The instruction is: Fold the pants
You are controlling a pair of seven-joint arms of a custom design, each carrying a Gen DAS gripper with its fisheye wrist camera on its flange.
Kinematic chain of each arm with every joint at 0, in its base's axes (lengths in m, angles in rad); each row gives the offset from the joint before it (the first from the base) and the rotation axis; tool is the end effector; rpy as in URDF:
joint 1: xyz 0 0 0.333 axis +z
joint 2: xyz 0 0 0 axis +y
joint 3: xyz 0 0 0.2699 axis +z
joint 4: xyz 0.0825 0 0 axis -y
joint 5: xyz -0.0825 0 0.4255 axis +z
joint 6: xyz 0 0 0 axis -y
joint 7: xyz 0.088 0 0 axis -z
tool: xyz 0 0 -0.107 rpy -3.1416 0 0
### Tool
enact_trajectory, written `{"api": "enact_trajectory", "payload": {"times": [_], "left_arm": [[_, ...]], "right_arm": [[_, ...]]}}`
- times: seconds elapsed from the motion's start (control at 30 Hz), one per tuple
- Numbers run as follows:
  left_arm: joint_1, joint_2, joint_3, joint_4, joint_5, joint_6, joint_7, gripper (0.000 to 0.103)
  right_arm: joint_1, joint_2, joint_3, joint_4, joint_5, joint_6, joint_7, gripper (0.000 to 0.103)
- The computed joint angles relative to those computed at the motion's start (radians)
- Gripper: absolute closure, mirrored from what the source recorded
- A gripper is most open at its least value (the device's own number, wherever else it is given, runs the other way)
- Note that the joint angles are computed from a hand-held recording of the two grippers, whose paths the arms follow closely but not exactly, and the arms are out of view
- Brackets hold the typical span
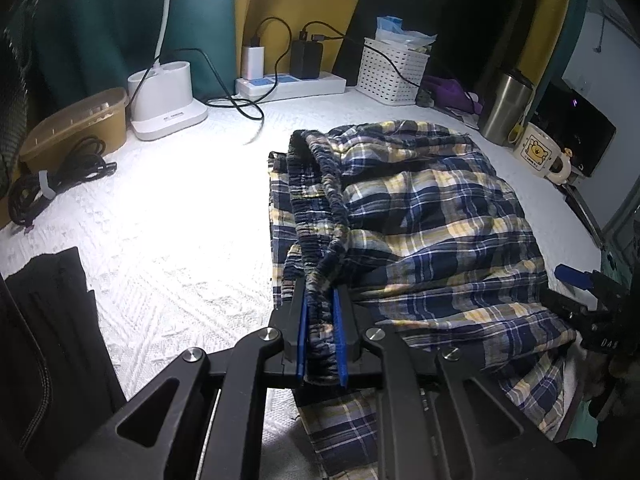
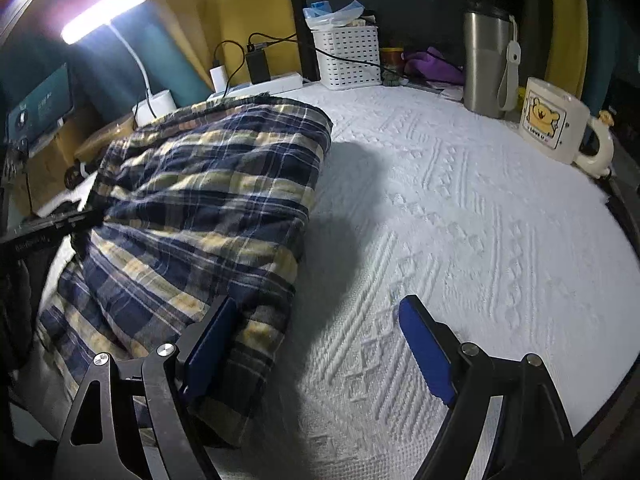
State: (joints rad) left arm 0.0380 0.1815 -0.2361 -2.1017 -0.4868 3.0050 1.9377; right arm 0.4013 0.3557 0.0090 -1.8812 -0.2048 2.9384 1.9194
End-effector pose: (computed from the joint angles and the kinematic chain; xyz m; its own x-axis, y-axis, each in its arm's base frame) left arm 0.6316 -0.0893 0.3410 -0.1485 -0.9748 0.1666 -0.7507 0.0015 -0.6606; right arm 0.6298 0.2878 0.3333 0.2666 -0.9614 -0.0678 -0.7464 -0.1615 -0.6456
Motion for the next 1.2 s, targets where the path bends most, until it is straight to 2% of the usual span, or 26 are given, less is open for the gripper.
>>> {"api": "enact_trajectory", "payload": {"times": [0.1, 0.13, 0.33, 0.43, 0.53, 0.6, 0.67, 0.73, 0.87, 0.97, 1.07, 1.17, 1.2], "left_arm": [[-0.006, -0.002, 0.008, -0.006, 0.019, 0.006, -0.013, 0.089], [-0.014, -0.004, 0.016, -0.011, 0.041, 0.012, -0.027, 0.089], [-0.043, -0.01, 0.052, -0.025, 0.168, 0.026, -0.121, 0.088], [-0.079, -0.024, 0.096, -0.022, 0.291, -0.005, -0.227, 0.088], [-0.078, -0.042, 0.094, -0.014, 0.342, -0.037, -0.255, 0.088], [-0.07, -0.057, 0.088, -0.018, 0.343, -0.031, -0.252, 0.076], [-0.063, -0.073, 0.088, -0.024, 0.332, -0.019, -0.261, 0.036], [-0.052, -0.083, 0.087, -0.024, 0.299, -0.007, -0.268, 0.024], [-0.052, -0.064, 0.104, 0.01, 0.336, -0.009, -0.31, 0.023], [-0.052, -0.021, 0.104, 0.06, 0.369, -0.022, -0.324, 0.023], [-0.043, 0.03, 0.089, 0.118, 0.371, -0.041, -0.303, 0.023], [-0.034, 0.085, 0.078, 0.183, 0.367, -0.069, -0.276, 0.023], [-0.035, 0.098, 0.079, 0.197, 0.372, -0.072, -0.276, 0.023]], "right_arm": [[0.074, -0.005, -0.079, -0.01, -0.121, 0.0, 0.082, 0.018], [0.082, -0.005, -0.089, -0.012, -0.147, 0.002, 0.104, 0.018], [0.086, -0.025, -0.102, -0.034, -0.234, -0.002, 0.174, 0.019], [0.056, -0.038, -0.072, -0.041, -0.215, -0.024, 0.173, 0.018], [0.039, -0.041, -0.054, -0.025, -0.204, -0.057, 0.172, 0.018], [0.037, -0.043, -0.057, -0.016, -0.22, -0.055, 0.183, 0.018], [0.028, -0.047, -0.056, -0.01, -0.222, -0.049, 0.189, 0.018], [0.015, -0.049, -0.05, -0.005, -0.212, -0.043, 0.186, 0.018], [-0.051, -0.03, 0.01, 0.029, -0.091, -0.03, 0.082, 0.018], [-0.067, 0.002, 0.028, 0.075, -0.022, -0.032, 0.018, 0.018], [-0.055, 0.044, 0.018, 0.138, 0.005, -0.049, -0.008, 0.018], [-0.02, 0.096, -0.02, 0.22, -0.017, -0.083, 0.018, 0.018], [-0.028, 0.11, -0.011, 0.238, -0.005, -0.08, 0.002, 0.018]]}}
